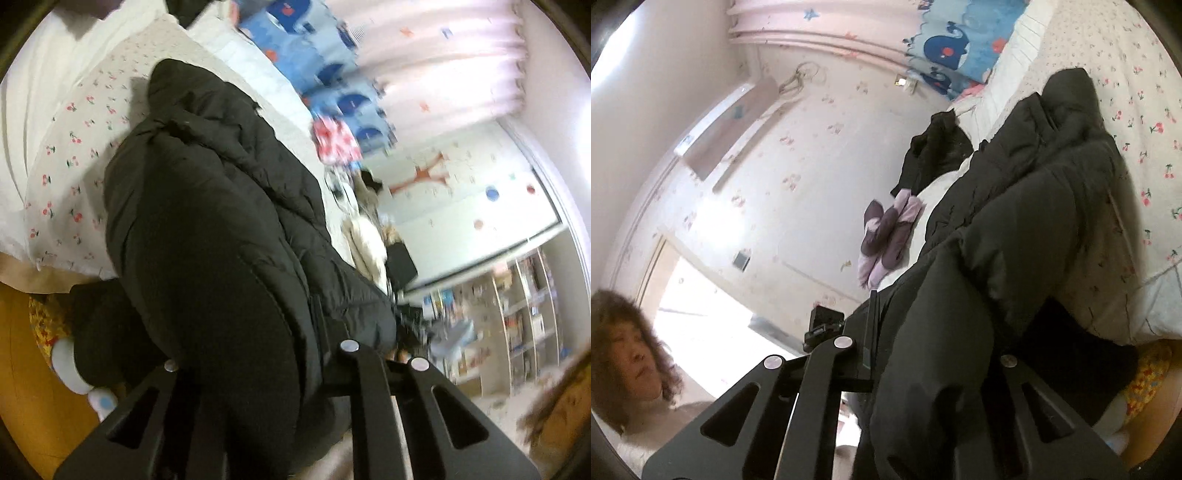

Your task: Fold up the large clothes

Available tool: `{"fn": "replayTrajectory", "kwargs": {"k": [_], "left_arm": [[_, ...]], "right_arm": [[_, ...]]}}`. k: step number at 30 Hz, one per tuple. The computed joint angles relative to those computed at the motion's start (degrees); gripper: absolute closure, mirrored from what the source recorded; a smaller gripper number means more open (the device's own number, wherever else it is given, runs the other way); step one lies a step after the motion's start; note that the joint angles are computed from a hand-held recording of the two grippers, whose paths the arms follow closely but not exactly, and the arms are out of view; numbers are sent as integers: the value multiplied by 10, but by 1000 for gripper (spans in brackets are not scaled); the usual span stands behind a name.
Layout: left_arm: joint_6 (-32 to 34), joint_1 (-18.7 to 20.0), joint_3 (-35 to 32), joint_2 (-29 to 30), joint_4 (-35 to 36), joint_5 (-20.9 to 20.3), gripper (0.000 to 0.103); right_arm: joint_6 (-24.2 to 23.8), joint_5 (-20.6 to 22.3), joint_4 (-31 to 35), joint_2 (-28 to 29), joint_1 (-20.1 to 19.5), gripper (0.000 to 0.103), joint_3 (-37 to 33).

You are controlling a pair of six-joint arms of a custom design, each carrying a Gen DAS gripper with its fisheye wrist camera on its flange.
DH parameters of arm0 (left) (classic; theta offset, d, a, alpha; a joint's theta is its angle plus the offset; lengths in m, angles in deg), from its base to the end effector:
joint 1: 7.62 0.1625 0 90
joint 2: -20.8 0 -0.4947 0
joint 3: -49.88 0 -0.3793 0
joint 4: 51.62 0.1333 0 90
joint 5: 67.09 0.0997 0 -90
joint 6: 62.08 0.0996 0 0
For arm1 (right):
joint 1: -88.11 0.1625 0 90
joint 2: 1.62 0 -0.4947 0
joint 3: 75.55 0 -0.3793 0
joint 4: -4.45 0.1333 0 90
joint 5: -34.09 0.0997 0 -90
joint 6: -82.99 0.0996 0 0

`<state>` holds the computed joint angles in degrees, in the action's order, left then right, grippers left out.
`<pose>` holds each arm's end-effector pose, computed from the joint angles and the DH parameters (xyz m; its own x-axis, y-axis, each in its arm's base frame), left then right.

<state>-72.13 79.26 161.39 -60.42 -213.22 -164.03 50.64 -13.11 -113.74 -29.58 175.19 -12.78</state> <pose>0.0915 -0.5490 0.4516 -0.9789 0.0007 0.2046 -0.1320 0.7619 -0.6342 0.1580 -0.8481 0.0938 -0.6428 -0.4332 -0.6318 -0.3472 0.8999 -0.2637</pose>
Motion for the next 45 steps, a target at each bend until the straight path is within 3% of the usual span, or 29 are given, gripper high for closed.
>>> {"fn": "replayTrajectory", "kwargs": {"k": [2, 4, 5, 6, 7, 10, 14, 17, 19, 20, 24, 29, 35, 40, 45], "left_arm": [[17, 23, -11, 2, 54, -26, 81], [24, 49, -19, 10, 99, -47, 63], [23, 65, -17, 16, 104, -54, 47], [18, 80, -12, 22, 93, -58, 36], [14, 95, -6, 30, 75, -70, 35], [-6, 117, -1, 44, 54, -72, 13], [-16, 132, 8, 51, 24, -92, 9], [-7, 138, 18, 58, -11, -143, 10], [11, 125, 31, 56, -38, -149, 33], [11, 112, 33, 51, -39, -129, 55], [1, 81, 49, 34, -63, -70, 76], [7, 46, 69, 7, -105, -59, 85], [24, 24, 53, -14, -95, -96, 86], [8, 50, 24, -3, -58, -105, 86], [-2, 55, -7, 16, -89, -131, 86]], "right_arm": [[11, -38, 32, 2, -9, 87, -7], [31, -67, 42, 1, -18, 67, 2], [48, -83, 43, 3, -27, 61, 8], [51, -88, 42, -1, -35, 48, 23], [55, -91, 40, -1, -42, 43, 33], [64, -98, 30, 5, -58, 42, 56], [58, -82, 18, 11, -67, 41, 76], [24, -40, 19, 16, -67, 46, 80], [-1, -22, 11, 12, -64, 67, 88], [-6, -16, 0, 9, -62, 70, 94], [-13, 0, -69, -14, -55, 85, 132], [-15, 74, -129, -37, -43, 89, 172], [-12, 164, -145, -45, -30, 89, 177], [21, 172, -166, -23, -33, 89, 152], [46, 185, -161, -2, -14, 89, 94]]}}
